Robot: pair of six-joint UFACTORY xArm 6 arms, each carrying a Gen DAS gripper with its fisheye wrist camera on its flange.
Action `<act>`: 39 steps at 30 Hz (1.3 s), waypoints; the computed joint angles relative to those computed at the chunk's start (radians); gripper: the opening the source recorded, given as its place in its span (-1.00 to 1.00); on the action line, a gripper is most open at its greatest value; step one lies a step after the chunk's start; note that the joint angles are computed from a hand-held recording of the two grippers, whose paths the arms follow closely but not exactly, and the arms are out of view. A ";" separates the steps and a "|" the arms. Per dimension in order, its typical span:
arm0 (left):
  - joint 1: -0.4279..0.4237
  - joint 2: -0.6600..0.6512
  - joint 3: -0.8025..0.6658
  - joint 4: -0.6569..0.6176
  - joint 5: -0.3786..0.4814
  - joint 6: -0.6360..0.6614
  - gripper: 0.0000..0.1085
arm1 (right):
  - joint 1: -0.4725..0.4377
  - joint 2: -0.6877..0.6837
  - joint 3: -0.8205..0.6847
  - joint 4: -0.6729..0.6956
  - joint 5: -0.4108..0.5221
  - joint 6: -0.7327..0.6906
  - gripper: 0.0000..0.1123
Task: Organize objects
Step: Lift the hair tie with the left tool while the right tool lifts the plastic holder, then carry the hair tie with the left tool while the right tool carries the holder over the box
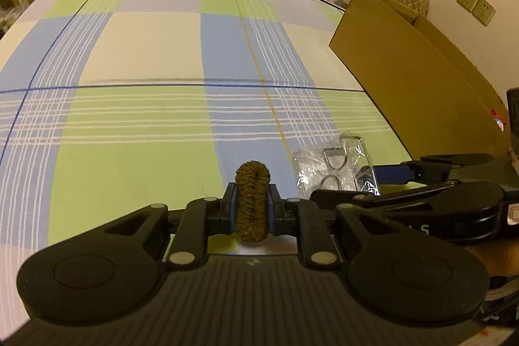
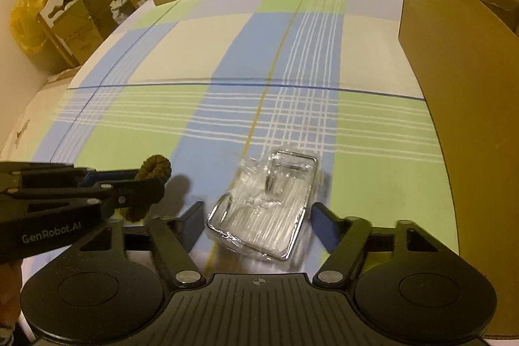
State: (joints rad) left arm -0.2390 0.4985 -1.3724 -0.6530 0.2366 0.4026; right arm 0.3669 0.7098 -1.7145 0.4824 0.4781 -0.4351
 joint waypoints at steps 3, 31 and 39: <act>0.000 -0.001 0.001 0.004 0.003 -0.012 -0.74 | 0.009 -0.016 0.027 -0.018 -0.045 -0.005 0.04; -0.132 -0.498 0.501 0.500 -0.223 -0.618 -0.74 | 0.025 -0.719 0.760 0.653 -0.296 -0.503 0.04; -0.123 -0.605 0.550 0.902 -0.179 -1.005 -0.74 | 0.010 -0.859 0.842 0.669 -0.303 -0.521 0.04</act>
State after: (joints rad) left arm -0.3623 -0.1067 -0.8226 0.2485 0.0579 -0.6026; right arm 0.3768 -0.1492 -0.8729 1.1511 0.1754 -0.9559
